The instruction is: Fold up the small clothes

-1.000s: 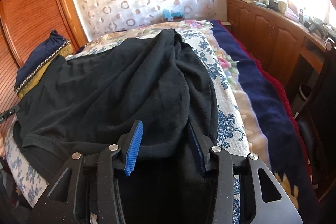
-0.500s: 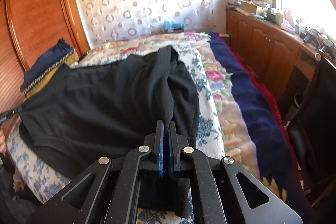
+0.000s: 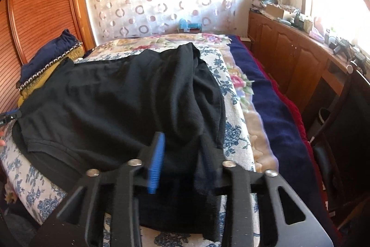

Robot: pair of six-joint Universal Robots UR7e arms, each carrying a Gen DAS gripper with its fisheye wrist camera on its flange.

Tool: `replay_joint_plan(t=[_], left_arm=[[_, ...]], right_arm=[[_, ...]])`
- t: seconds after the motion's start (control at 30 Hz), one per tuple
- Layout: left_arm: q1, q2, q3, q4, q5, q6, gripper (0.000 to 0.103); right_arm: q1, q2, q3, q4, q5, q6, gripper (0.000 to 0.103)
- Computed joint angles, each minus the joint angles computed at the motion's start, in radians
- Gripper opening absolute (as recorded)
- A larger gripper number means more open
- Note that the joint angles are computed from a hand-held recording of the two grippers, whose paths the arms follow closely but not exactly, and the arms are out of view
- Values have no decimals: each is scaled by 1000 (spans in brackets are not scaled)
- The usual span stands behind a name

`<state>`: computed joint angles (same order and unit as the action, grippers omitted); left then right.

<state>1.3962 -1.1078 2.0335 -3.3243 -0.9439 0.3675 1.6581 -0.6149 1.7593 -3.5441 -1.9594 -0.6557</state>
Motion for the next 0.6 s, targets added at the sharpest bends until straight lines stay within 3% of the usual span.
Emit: replay_joint_plan(t=[0.3,0.6], left_arm=[[10,6,-14,27,-4,-10,39],[9,20,-17,0,8,12,40]], right_arm=[[25,33,-10,-3,-4,-26,59],[56,70,-36,34,18,-33,67]])
